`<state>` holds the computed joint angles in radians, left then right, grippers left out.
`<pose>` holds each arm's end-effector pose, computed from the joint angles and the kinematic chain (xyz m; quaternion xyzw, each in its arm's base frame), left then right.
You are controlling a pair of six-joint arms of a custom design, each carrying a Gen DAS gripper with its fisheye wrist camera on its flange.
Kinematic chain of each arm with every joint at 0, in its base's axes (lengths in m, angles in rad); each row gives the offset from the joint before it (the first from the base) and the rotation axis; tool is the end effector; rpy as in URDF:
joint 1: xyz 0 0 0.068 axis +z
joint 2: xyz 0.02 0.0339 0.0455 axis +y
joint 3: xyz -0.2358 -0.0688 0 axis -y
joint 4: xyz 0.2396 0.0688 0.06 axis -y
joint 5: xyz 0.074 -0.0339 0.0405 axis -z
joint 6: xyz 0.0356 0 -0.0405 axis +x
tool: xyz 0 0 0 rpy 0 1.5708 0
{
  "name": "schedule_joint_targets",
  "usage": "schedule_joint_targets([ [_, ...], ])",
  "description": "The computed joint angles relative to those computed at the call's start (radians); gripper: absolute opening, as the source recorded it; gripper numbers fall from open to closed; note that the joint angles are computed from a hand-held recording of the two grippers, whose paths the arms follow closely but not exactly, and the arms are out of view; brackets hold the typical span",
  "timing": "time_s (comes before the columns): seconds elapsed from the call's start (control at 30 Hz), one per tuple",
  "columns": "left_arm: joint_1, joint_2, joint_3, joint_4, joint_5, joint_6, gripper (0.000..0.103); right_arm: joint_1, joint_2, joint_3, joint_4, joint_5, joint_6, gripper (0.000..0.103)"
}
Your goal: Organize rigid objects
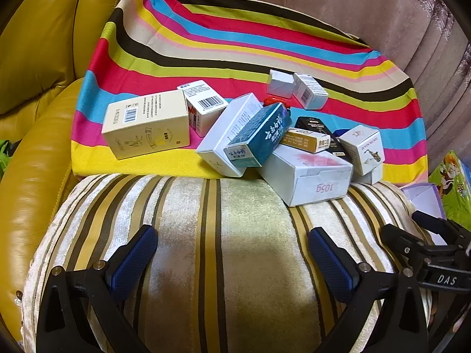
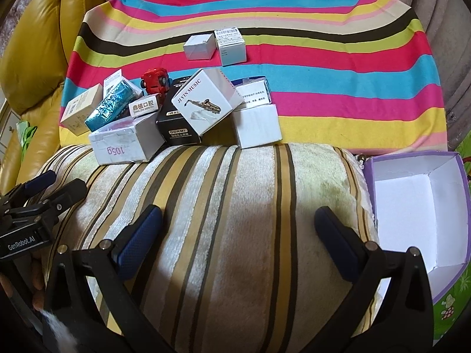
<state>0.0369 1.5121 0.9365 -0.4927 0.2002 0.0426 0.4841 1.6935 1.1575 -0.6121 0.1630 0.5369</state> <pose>0.2923 0.0037 0.1734 0.0276 0.9637 -0.0869 0.2510 0.2950 0.1486 0.1772 0.0428 0.9737 0.0327 0.2213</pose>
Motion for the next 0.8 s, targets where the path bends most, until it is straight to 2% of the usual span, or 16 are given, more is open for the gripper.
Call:
schedule_joint_targets([
  [0.23,0.037,-0.010,-0.010,0.011,0.080,-0.004,0.103,-0.051,0.015,0.009,0.011,-0.086,-0.059,0.103],
  [0.47,0.067,-0.023,-0.021,0.025,0.150,-0.016,0.103,-0.050,0.010,-0.002,0.025,-0.081,-0.066,0.103],
  [0.8,0.076,-0.037,-0.023,0.027,0.222,-0.005,0.094,-0.074,-0.035,-0.049,0.079,-0.108,-0.067,0.103],
])
